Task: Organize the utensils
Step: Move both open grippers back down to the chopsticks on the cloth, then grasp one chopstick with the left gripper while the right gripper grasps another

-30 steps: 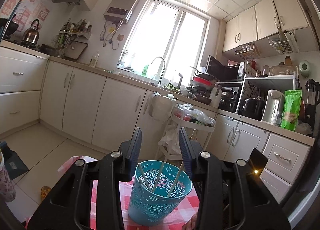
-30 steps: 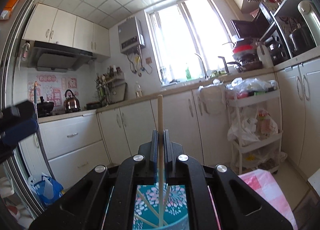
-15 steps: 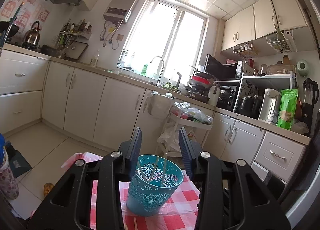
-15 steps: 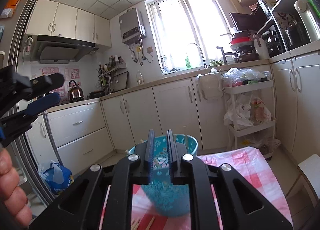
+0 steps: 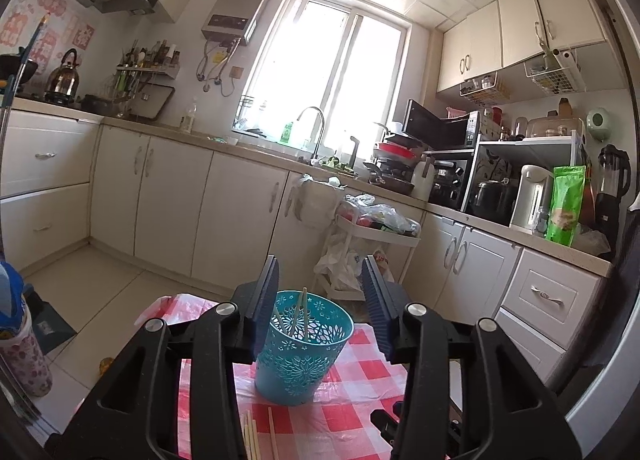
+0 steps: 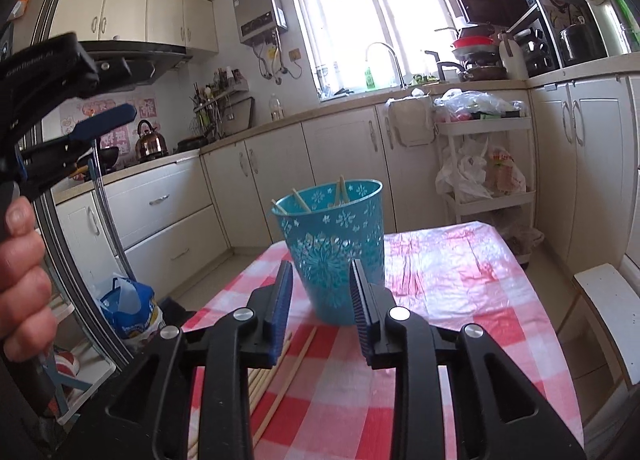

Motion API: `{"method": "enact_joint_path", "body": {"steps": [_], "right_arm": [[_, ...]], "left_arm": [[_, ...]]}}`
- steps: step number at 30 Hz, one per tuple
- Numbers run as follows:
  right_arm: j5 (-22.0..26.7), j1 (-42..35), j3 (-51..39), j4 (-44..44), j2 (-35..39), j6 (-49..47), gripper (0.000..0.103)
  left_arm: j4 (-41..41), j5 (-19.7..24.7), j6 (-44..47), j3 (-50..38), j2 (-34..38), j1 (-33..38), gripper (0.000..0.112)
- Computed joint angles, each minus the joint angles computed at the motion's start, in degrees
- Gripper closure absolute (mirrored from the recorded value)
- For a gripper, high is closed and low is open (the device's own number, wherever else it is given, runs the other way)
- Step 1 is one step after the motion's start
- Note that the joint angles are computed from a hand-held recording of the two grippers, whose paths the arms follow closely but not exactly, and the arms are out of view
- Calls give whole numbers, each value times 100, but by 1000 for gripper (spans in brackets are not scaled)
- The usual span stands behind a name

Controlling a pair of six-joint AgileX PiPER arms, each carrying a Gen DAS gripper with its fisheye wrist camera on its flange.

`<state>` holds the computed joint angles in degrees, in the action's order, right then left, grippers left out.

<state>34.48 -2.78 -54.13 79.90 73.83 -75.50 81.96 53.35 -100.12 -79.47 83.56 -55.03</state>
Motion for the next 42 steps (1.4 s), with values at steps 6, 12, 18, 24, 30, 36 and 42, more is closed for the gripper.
{"method": "enact_joint_path", "body": {"steps": [6,12,18,24,30,36,42], "right_arm": [[23,134,267,-595,-300,444,68],[-169,496,390,-1495,-409,1151,63],[-420,1093,257,-3004,1,2412,63],[-340,1557,-271,-4030,733,3504,64],[-351,1941,-794,-5033,1385,4506,65],[-8,2306,-1367,-6313,1838,5392,65],[206,2019,-1222,-6310,1634,5197,88]], "left_arm": [[-205,381,196,84,-150,-290,70],[-418,598,318,298,-341,-438,67],[-1158,508,500,973,-677,42,67],[-2509,-124,1043,1806,-873,1185,67],[-3442,-854,1852,2033,-489,1866,67],[-4320,-1352,2846,1694,303,2176,67],[-4792,-1454,3455,1211,919,2266,67]]}}
